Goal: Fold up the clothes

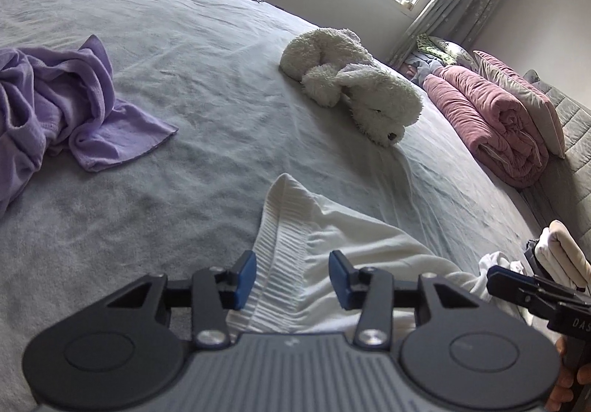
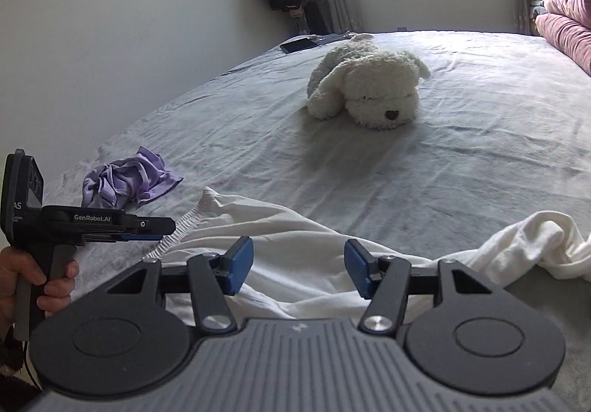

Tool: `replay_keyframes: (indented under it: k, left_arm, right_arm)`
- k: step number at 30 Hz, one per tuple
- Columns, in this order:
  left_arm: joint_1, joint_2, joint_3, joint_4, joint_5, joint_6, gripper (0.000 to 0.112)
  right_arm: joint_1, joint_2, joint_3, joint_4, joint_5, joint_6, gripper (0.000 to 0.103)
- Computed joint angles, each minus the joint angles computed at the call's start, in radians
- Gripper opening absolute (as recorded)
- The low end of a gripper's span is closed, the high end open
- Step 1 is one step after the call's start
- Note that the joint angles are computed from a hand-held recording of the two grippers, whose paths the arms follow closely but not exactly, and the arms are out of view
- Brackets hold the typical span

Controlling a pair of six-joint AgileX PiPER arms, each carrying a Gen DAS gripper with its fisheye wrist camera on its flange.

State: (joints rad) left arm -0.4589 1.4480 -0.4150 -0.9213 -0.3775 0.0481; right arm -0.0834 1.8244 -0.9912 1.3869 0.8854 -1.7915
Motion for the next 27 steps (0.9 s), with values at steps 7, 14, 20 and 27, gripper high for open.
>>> replay_keyframes:
  k: [7,14,20,27]
  left_arm:
    - [0.071,-0.006,0.027,0.268,0.03,-0.177,0.039]
    - [0.145,-0.019,0.042,0.441,0.069,-0.29,0.033]
    - [0.199,-0.026,0.054,0.666,0.088,-0.447,0.027]
    - [0.22,-0.041,0.066,0.771,0.069,-0.541,0.021]
  right_arm:
    - [0.122,0.064,-0.087,-0.017,-0.015,0.082,0.057]
    - [0.221,0.122,-0.181,-0.05,-0.016,0.216,0.054]
    - [0.304,0.171,-0.278,-0.143,-0.027,0.407,0.051]
    - [0.395,0.198,-0.337,-0.222,-0.119,0.516,0.047]
